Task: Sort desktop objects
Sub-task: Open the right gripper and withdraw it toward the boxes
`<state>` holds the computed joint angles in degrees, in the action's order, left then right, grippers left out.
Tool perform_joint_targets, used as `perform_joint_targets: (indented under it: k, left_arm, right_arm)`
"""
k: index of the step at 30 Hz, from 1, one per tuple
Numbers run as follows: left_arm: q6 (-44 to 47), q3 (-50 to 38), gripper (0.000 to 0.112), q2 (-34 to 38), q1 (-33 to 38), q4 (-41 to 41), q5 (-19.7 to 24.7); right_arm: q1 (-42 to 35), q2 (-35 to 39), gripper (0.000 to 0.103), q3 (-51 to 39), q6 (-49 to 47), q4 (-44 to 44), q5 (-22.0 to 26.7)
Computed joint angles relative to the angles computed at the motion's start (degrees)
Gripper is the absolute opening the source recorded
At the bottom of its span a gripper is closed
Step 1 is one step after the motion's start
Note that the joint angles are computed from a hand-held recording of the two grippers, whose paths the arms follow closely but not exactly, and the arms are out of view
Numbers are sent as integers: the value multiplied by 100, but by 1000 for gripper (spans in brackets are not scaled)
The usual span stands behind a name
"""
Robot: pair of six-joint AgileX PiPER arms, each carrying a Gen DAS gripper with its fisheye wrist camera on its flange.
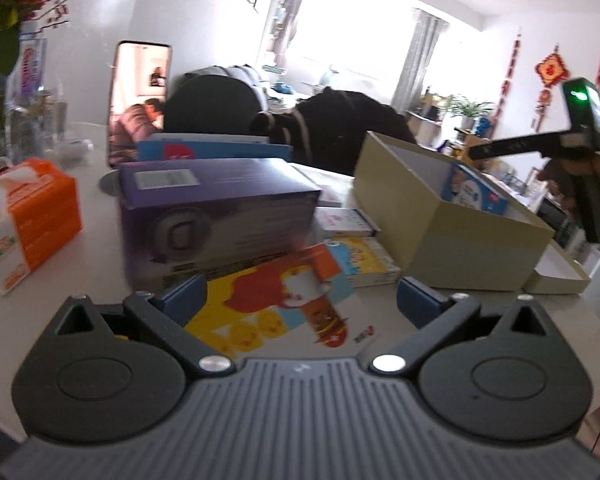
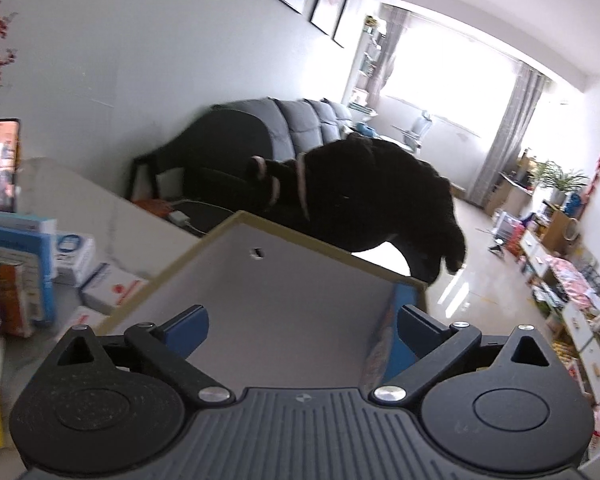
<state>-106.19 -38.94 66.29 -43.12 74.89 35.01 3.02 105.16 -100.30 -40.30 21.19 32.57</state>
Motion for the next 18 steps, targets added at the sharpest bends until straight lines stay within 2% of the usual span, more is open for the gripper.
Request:
perform_joint_targets:
  k: [3, 6, 9, 11, 13, 16, 18]
  left_arm:
    - [202, 40, 103, -118, -26, -252, 208]
    - [532, 102, 103, -275, 20, -540, 379]
    - [771, 212, 103, -504, 126, -807, 505]
    - [861, 261, 103, -613, 184, -950, 559]
    - [1033, 330, 103, -737, 349, -1156, 425]
    - [1903, 460, 103, -970, 995, -2019, -327]
    - [2421, 491, 103, -1016, 1244, -2533, -487]
  right_arm:
    - [40, -285, 101, 457, -536, 554, -118]
    - [20, -633, 101, 1041, -1406, 1583, -256]
    - [-39, -1013, 102, 1643, -2595, 2896, -117]
    - [-25, -1232, 102, 1983, -3143, 3452, -2]
    - [27, -1401, 102, 2257, -3533, 3819, 117]
    - [113, -1557, 102, 2509, -3734, 4144, 306]
    - [110, -1584, 102, 2618, -3782, 4390, 582]
